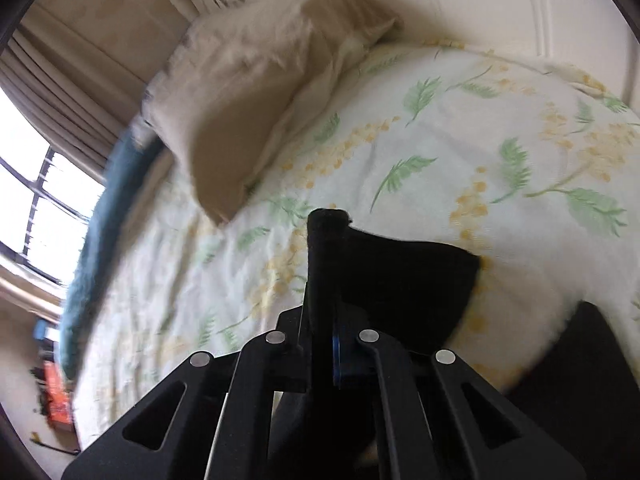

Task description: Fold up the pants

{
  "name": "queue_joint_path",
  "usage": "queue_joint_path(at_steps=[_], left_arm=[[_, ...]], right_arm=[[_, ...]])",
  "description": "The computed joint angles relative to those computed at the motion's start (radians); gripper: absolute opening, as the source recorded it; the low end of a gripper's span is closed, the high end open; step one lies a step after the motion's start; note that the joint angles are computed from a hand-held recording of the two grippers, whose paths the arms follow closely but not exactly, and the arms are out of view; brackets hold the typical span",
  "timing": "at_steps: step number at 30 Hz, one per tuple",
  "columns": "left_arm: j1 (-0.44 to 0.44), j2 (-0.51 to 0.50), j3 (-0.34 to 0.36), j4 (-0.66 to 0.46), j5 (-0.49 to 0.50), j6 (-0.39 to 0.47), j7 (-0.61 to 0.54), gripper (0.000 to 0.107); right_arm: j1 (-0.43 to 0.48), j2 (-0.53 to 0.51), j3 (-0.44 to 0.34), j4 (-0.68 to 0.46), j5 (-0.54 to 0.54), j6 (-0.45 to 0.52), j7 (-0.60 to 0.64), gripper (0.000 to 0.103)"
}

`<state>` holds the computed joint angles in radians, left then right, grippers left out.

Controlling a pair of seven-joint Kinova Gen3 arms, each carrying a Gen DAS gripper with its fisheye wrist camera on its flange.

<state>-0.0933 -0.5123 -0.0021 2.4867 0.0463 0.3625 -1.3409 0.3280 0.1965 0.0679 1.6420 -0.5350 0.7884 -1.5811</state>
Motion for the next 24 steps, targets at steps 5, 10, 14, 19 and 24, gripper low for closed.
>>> queue_joint_path(at_steps=[5,10,14,19,24], left_arm=[[0.015,-0.006,-0.019,0.003,0.006,-0.001,-0.008,0.1],[0.003,-0.01,-0.009,0.003,0.004,0.002,-0.004,0.1],[0.004,-0.01,-0.009,0.001,0.006,0.005,0.0,0.1],[-0.006,-0.011,0.008,0.001,-0.004,0.007,0.003,0.1],[0.001,-0.014,0.001,0.006,-0.006,0.0,-0.002,0.1]], right_arm=[[0.088,-0.199,0.065,0.169,-0.176,-0.021,0.203,0.006],[0.077,-0.297,0.277,0.316,-0.34,0.042,0.407,0.006],[0.15,-0.294,0.305,0.418,-0.377,0.065,0.49,0.006],[0.23,-0.202,0.338,0.479,-0.517,0.131,0.62,0.006],[0.335,-0.176,0.331,0.521,-0.639,0.248,0.732,0.02]])
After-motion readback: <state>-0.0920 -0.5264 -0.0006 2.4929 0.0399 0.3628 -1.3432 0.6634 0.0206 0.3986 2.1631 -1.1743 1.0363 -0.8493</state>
